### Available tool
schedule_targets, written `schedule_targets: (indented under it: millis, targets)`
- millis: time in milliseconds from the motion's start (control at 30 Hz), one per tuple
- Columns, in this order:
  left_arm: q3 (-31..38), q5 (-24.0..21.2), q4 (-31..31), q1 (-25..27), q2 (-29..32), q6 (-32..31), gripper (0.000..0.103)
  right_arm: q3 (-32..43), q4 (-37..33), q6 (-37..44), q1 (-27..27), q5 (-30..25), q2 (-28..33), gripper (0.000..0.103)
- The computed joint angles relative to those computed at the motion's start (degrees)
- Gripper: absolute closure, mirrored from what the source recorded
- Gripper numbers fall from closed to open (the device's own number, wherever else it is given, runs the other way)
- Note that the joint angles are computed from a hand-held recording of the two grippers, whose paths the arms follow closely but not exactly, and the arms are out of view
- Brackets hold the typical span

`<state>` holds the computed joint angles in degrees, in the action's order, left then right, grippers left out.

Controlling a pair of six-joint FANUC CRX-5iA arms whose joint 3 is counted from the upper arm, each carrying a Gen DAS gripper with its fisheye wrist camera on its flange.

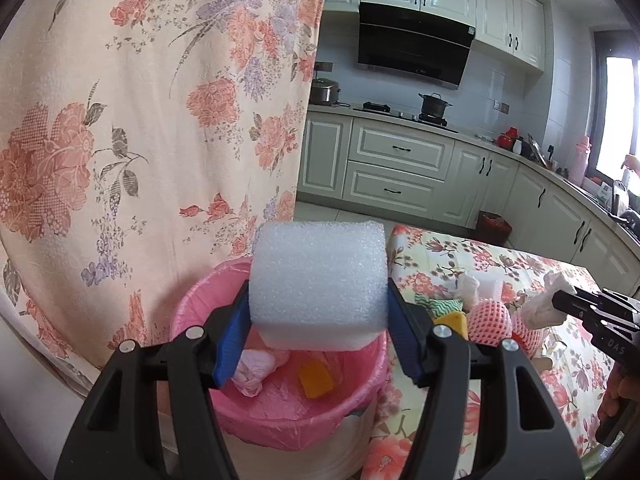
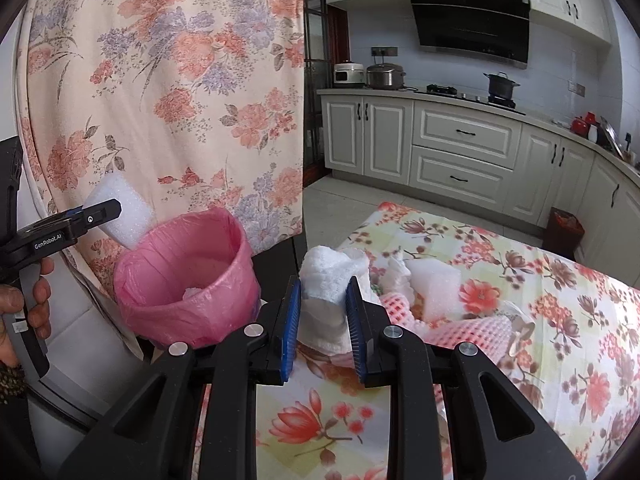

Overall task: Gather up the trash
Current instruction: 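Carry the foam block and tissue to the pink bin and open both tools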

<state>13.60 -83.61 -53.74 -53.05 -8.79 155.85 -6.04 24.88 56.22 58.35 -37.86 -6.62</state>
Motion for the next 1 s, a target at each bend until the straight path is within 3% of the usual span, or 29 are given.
schedule_targets:
  millis: [500, 1000]
  targets:
    - [-3.59, 1.57, 1.27, 6.06, -3.27, -1.14, 0.042, 21.43, -15.21, 17.87, 2.62, -4.25, 14.85, 0.080]
    - [-5.25, 4.10, 3.36, 11.49, -5.09, -2.06, 0.042, 38.15, -23.31, 26.44, 2.27, -11.56, 27.59, 0.079]
